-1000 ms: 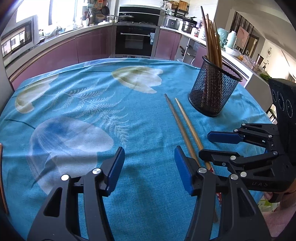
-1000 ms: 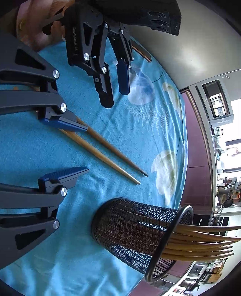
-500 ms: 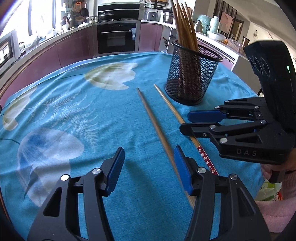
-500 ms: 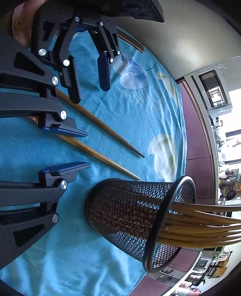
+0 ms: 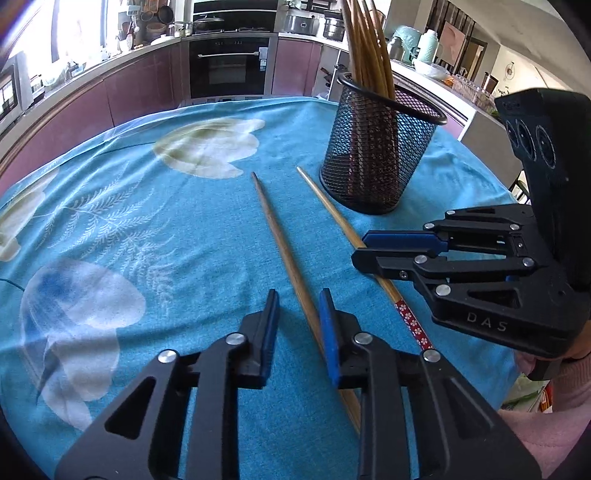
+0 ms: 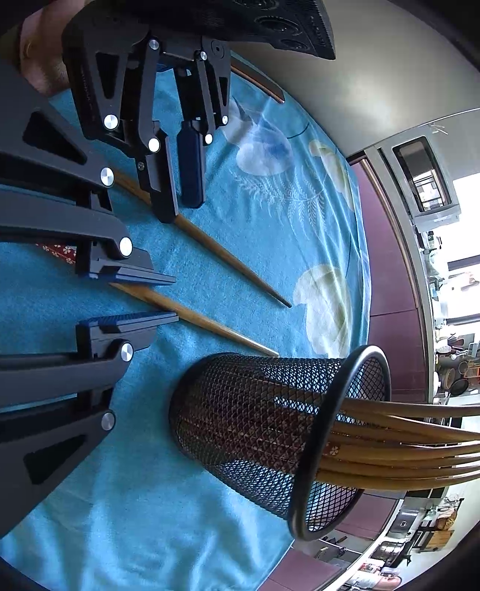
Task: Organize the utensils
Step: 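Close the left tool on one chopstick while the right tool grasps the other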
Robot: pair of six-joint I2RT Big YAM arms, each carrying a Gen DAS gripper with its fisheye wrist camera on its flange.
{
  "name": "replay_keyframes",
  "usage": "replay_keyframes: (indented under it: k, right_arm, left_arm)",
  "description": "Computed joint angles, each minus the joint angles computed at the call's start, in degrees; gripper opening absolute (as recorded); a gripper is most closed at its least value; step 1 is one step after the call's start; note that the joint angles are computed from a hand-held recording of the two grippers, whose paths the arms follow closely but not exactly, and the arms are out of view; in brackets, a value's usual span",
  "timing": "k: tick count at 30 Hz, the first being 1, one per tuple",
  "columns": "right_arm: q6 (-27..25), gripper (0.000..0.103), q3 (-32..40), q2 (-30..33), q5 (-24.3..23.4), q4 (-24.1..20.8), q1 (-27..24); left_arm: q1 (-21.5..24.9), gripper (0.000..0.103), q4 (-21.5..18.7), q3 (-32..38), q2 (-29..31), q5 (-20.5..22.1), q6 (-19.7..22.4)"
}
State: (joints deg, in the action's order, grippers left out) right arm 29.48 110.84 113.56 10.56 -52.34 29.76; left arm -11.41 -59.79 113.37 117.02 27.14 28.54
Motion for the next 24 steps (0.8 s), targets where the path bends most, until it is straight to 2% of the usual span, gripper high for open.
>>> replay_keyframes:
  k: [5, 11, 17, 21, 24]
  right_arm:
    - [0.1, 0.013, 1.1, 0.9, 0.3, 0.1, -0.3]
    - [1.8, 0.009, -1.1, -0.1, -0.2, 2.9, -0.6]
    - [3.0, 0.006, -4.3, -2.4, -1.0, 6.7, -0.7]
    - [2.9, 0.006, -6.1, -3.9, -2.1, 9.7, -0.5]
    - [2.3, 0.006, -6.0, -3.9, -2.8, 10.3, -0.3]
  left_arm:
    - [-0.3, 0.025, -1.0, 2.9, 1.8, -0.6, -1.1]
    - [-0.7, 0.012, -0.1, 2.8, 1.9, -0.7, -3.4]
    - [-0.4, 0.008, 1.2, 1.7, 1.2, -0.5, -5.4]
    - [0.0, 0.008, 1.6, 0.6, 0.4, 0.1, -5.4]
    - [0.1, 0.008, 1.8, -0.5, -0.4, 0.2, -4.9]
